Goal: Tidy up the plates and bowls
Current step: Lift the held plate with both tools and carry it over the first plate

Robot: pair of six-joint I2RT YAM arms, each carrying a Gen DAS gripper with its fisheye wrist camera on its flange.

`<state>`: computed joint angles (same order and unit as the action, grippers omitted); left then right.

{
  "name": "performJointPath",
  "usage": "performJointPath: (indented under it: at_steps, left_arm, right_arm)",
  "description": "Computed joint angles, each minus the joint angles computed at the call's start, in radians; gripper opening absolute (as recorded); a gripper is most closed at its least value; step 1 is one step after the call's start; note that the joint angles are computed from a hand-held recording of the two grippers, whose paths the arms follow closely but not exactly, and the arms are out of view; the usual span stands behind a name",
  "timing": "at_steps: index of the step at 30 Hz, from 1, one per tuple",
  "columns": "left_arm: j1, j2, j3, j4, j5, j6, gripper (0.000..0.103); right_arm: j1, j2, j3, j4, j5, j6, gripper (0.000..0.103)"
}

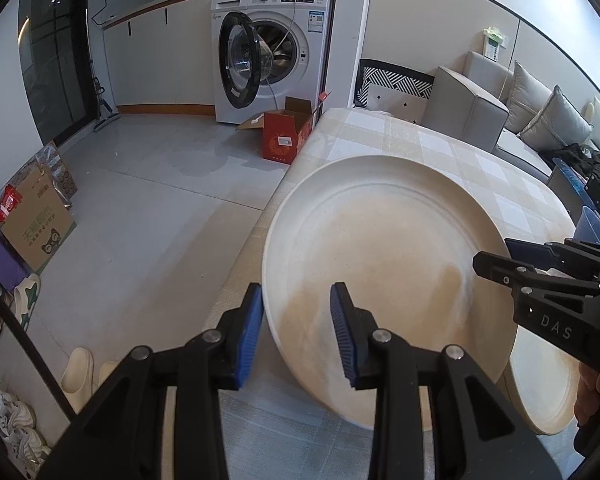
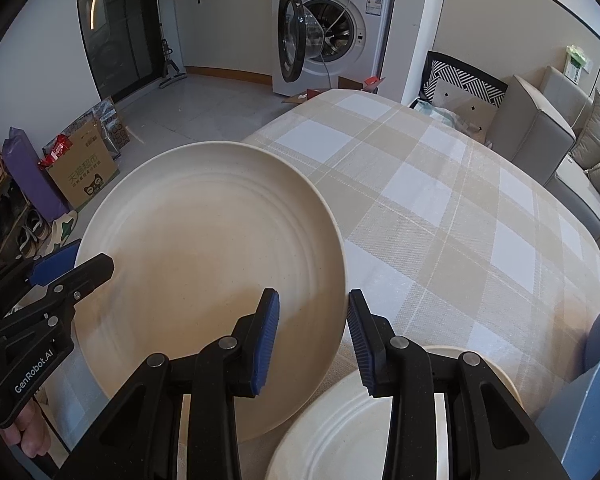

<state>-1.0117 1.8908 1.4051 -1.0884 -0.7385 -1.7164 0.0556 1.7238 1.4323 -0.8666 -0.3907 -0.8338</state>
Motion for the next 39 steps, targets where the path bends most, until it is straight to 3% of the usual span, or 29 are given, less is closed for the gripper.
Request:
performJointPath:
  at_steps: [12, 39]
  left_arm:
    - [-0.004, 0.016, 0.056, -0.011, -0.014, 0.041, 0.033]
    - [-0.006, 0.187, 0.303, 0.030, 0.016, 0.260, 0.033]
  right_arm:
    - [-0.058, -0.027, 0.027, -0.044, -0.020, -0.028, 0.035]
    - [-0.278, 0.013, 0.050, -0.081, -0.021, -0.111, 0.035]
